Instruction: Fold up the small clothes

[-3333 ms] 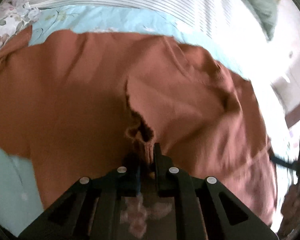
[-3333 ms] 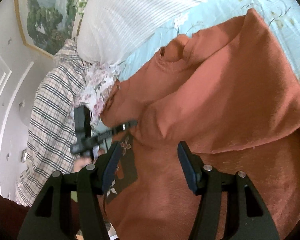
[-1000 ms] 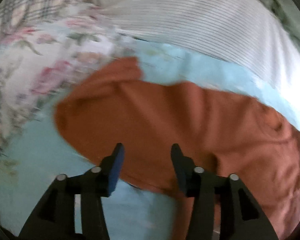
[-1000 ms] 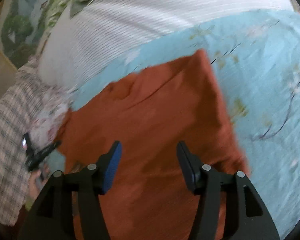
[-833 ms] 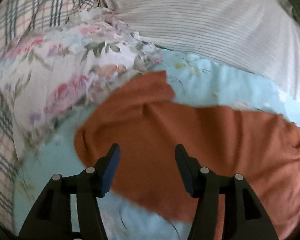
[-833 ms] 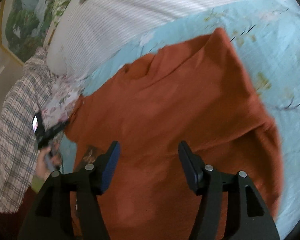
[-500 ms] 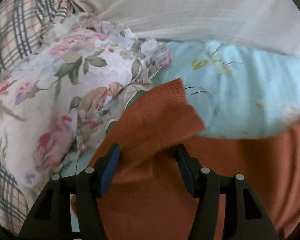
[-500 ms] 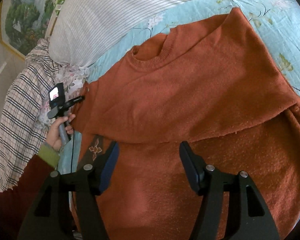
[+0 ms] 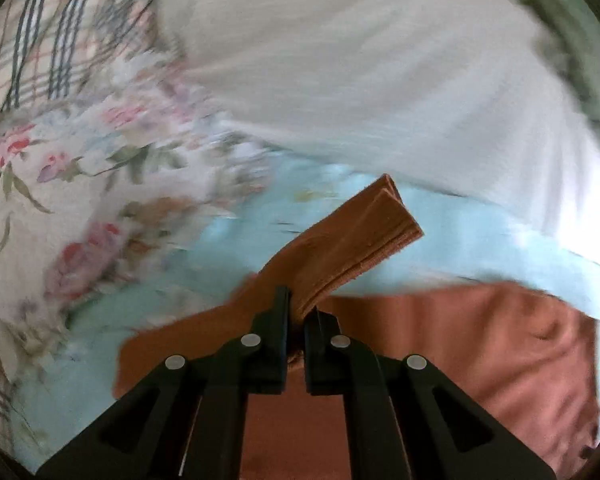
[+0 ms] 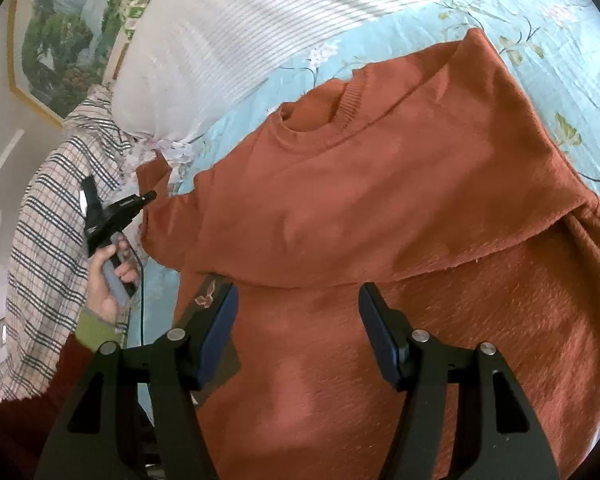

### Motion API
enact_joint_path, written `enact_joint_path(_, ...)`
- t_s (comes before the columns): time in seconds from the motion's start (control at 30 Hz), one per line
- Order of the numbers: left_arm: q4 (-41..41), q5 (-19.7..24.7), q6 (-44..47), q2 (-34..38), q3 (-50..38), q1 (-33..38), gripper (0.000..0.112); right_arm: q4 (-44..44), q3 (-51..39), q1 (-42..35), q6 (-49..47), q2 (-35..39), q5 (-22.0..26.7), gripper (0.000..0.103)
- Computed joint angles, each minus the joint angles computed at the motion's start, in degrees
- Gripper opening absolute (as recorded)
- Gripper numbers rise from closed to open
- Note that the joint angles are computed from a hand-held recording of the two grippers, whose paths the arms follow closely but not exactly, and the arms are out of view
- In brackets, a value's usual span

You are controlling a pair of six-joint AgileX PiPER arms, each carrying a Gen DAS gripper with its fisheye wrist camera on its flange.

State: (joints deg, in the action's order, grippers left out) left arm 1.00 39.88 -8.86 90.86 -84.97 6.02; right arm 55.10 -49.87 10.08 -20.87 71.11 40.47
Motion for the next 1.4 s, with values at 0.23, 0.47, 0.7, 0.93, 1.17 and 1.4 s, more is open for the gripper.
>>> enact_joint_path(0.23,9.3,-3.9,-18.9,-6.8,9.3,-24.0,0.004,0.8,2.9,-4.7,-0.4,-4.9,0.7,0.064)
enact_joint_path(0.47,13.7,-5.0,-28.4,5.3,2.8,-41.0,0.004,1.7,5.9,-15.9,-3.0,-9.3,6.2,0.064)
enact_joint_path(0.7,14.1,-0.7,-27.9,16.0,-4.0,-45.6,0.011,3.9,7.5,-21.3,-5.4,-10.2,8.6,0.064)
enact_joint_path(0.93,15.2,-3.9,-29.4,6.6,7.0,-46.3,0.060,5.8,5.9,-17.8,-6.1,-7.3,6.3,0.064)
enact_joint_path(1.17,23.7,-2.8,-33.9,-13.2,26.0,-45.7,0.060,11.5,1.9,-11.7,-8.3,2.9,2.5,0.064)
enact_joint_path(1.4,29.5,3.0,-35.0,-24.5,36.9,-32.4,0.060,11.0,-6.0,-6.4,-3.4,14.1,-3.4,0.063)
